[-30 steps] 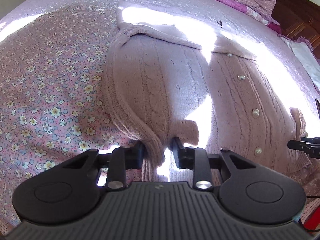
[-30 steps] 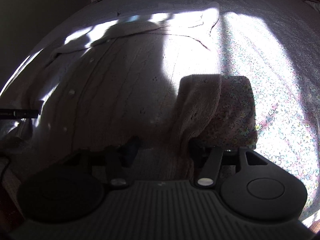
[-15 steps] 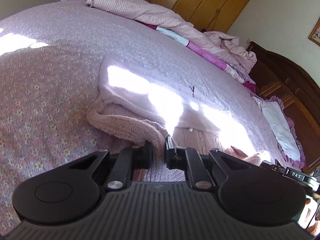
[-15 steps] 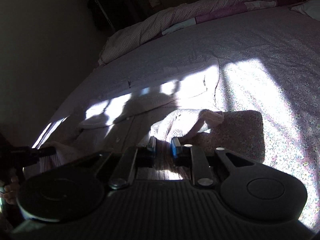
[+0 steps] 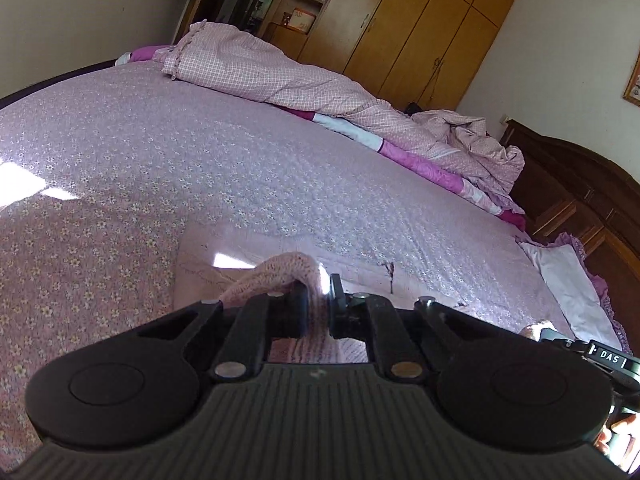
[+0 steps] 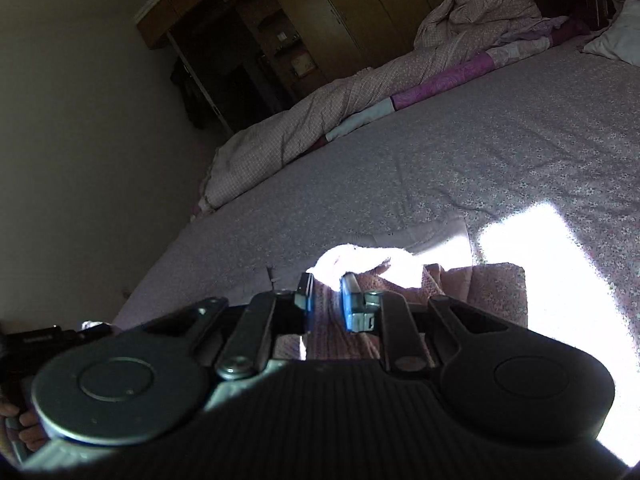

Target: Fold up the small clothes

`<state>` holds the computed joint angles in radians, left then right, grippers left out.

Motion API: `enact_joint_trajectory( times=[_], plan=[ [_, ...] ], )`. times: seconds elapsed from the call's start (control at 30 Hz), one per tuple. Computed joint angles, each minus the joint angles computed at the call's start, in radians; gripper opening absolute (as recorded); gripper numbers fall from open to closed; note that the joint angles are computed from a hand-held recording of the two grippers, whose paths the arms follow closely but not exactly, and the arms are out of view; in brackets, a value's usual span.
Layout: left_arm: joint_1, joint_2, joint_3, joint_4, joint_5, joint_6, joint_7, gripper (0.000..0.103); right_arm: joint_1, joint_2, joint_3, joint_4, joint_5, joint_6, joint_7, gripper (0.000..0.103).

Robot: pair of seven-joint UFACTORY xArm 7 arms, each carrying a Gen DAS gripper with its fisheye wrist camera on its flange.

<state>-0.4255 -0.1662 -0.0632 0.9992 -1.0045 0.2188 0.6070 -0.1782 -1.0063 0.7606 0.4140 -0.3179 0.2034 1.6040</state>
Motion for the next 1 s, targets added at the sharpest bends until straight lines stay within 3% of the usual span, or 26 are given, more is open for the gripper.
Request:
enact_joint_trajectory(
  times=[0.17, 0.27, 0.43, 0.6, 0.7, 0.8, 0.87, 0.93, 1.0],
  plan=[
    [0.055, 0.167, -0.047, 0.147, 0.205, -0.049, -0.198, 0.009, -0.14, 0.047, 0.02, 0.035, -0.015, -0.076, 0.001, 0.017],
    [0.07, 0.282, -0.047, 0.243, 0.45, -0.063, -0.403, 0.009, -0.248, 0.081, 0.065, 0.057, -0.01, -0.111, 0.013, 0.016],
    [0.015, 0.486, 0.044, 0.434, 0.768, 0.018, -0.667, 0.009, -0.424, 0.194, 0.169, 0.101, -0.01, -0.147, 0.018, 0.015],
    [0.005, 0.625, 0.081, 0.557, 0.935, 0.128, -0.799, 0.01, -0.494, 0.321, 0.239, 0.158, -0.056, -0.069, -0.033, 0.017],
    [0.096, 0.625, -0.014, 0.528, 0.9, 0.09, -0.767, 0.011, -0.485, 0.406, 0.241, 0.182, -0.103, 0.01, -0.066, 0.018],
    [0.179, 0.594, -0.1, 0.508, 0.858, 0.121, -0.686, 0.014, -0.444, 0.444, 0.204, 0.16, -0.146, -0.001, -0.077, 0.023],
    [0.194, 0.565, -0.109, 0.493, 0.849, 0.144, -0.665, 0.027, -0.395, 0.438, 0.163, 0.149, -0.171, 0.007, -0.088, 0.026],
    [0.193, 0.527, -0.103, 0.461, 0.853, 0.136, -0.652, 0.051, -0.319, 0.426, 0.104, 0.145, -0.183, 0.04, -0.112, 0.038],
    [0.169, 0.486, -0.074, 0.42, 0.904, 0.112, -0.665, 0.06, -0.264, 0.392, 0.067, 0.141, -0.207, 0.072, -0.125, 0.051]
  ],
)
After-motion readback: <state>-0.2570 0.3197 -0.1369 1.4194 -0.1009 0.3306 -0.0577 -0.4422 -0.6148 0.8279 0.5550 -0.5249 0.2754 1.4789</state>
